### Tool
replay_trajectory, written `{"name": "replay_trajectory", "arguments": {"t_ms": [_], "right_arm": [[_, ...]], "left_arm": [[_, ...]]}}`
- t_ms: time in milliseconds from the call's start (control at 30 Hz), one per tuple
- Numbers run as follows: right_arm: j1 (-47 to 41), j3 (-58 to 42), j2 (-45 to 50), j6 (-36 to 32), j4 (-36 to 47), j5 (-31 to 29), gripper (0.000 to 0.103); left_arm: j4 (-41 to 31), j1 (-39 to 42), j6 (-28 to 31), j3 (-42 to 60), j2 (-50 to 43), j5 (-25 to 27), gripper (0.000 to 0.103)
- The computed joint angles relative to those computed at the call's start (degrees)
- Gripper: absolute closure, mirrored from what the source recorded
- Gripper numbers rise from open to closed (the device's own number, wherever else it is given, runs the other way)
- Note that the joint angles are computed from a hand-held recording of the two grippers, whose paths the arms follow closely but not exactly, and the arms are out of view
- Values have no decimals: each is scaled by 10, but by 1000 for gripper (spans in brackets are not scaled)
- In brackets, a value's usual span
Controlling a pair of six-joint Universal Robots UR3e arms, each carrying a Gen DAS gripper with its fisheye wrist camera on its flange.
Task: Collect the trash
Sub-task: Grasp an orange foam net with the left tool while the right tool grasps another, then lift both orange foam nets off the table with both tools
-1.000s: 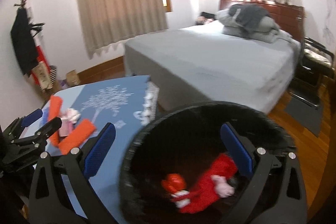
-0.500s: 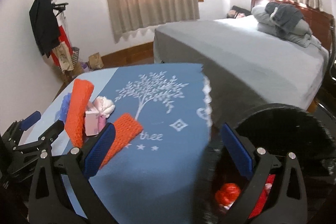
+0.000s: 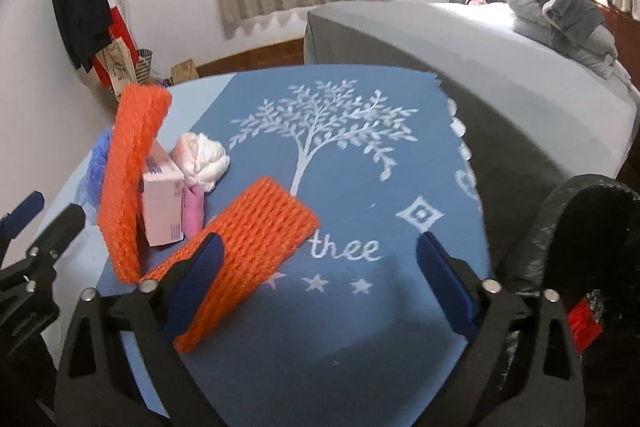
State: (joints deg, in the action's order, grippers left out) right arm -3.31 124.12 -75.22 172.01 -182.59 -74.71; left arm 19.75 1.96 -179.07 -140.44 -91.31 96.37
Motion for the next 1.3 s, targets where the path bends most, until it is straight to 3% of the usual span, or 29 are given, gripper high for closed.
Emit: {"name": "replay_trajectory", "arguments": {"t_ms": [300, 400, 567, 633, 867, 1067, 1233, 1300], "right_arm": [[26, -45, 36, -2, 54, -4, 37], [24, -48, 38, -8, 65, 16, 50], [14, -45, 27, -27, 85, 64, 81], [8, -39, 18, -35, 91, 73, 87], [-21, -21, -27, -55, 114, 99, 91], [-48, -8, -57, -67, 124, 116, 91], [-54, 0, -65, -72, 122, 122, 91], [-56, 3, -69, -74, 122, 124, 91]], "left_arm": [[12, 11, -3, -10, -4, -9, 13], [15, 11, -2, -12, -4, -11, 13], [13, -4, -5, -3, -11, -7, 13], [8, -13, -8, 5, -15, -5, 13], [7, -51, -10, 45, -55, 10, 13], [-23, -60, -6, 72, -74, 9, 36], [-41, -46, -7, 70, -65, -14, 74], [-47, -37, -8, 67, -59, -27, 84]]}}
